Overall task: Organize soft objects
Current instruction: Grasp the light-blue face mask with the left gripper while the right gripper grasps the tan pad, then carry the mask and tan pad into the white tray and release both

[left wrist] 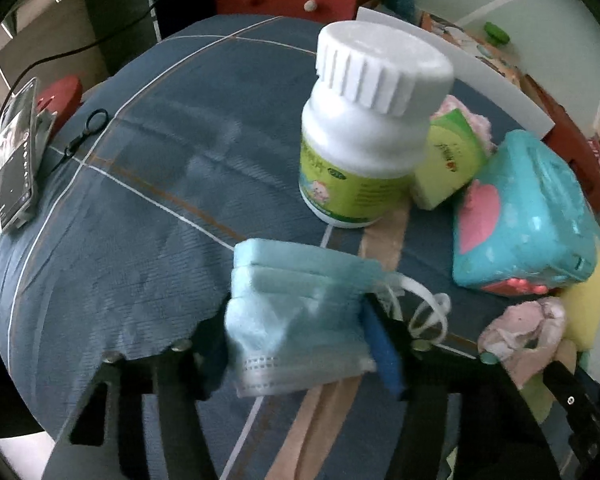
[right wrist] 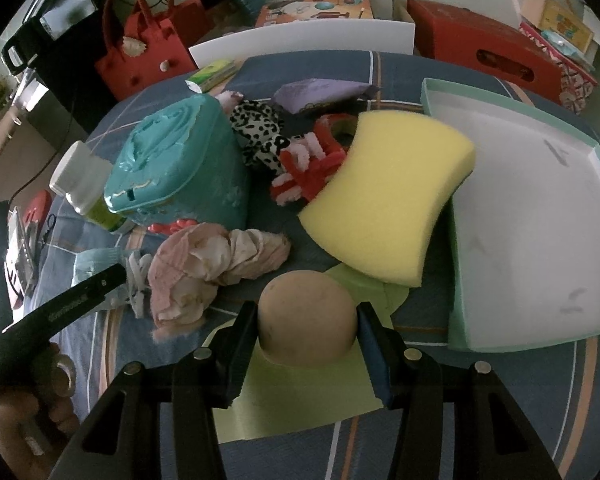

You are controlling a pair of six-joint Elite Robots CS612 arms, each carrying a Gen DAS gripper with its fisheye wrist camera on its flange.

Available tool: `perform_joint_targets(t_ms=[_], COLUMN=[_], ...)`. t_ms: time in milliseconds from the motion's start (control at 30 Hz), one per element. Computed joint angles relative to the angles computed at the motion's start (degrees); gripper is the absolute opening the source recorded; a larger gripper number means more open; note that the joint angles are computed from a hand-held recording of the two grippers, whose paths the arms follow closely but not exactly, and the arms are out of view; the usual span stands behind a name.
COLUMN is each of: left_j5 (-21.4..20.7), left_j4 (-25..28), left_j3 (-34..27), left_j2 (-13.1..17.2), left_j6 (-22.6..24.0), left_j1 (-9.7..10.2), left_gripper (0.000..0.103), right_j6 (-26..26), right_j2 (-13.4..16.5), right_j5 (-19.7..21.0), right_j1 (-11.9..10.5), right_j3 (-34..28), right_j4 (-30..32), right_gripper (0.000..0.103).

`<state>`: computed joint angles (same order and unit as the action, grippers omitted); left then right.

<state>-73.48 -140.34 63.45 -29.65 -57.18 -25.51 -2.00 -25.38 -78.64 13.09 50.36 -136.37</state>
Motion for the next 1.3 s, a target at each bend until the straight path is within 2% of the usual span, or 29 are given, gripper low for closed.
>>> perform_joint_targets(t_ms=[133,367,467,833,1000,1167,1300], left_j5=[-0.65,-2.62,-3.21,-1.45,0.83,1.78,2.4], left_j4=[-2.01,-5.95,-8.6,-12.78,-13.72,-15.37,-16.59], left_j3=[1.67,5.02,6.71,11.77,13.47,13.67,11.31], left_j2=[-0.77,-2.43,-3.23,-6.69,-8.56,-10.02,-9.85], left_j6=[-1.69,-2.66,-3.5,-4.4,-3.16,0.74,4.18], left_j1=[0.16,0.46,0.45,-0.5,-1.55,-2.6,-3.04], left_gripper=[0.047,0.035,0.034,0.034,0.034,0.034,0.034], right_j6=[-0.05,0.17,0.38,1.05,2.65,4.15,6.04], right_j2=[-0.06,-0.25,-0.49,-2.32,-3.18,-4.1,-4.6], right_j5=[-0.22,-0.05,0.01,0.6,1.89,-0.06,-1.56], right_j1=[0.02,-0.08,-0.18,-0.51,-1.09,-1.37,-1.93], right_j3=[0.1,0.43,0.8,3.73,4.92,5.68,5.29], right_j4=[-0.22,-0.99,-1.72,-6.23,-8.44,-11.58,-14.11], right_gripper=[0.053,0.052,0.053,0.053,0.053,0.053,0.053])
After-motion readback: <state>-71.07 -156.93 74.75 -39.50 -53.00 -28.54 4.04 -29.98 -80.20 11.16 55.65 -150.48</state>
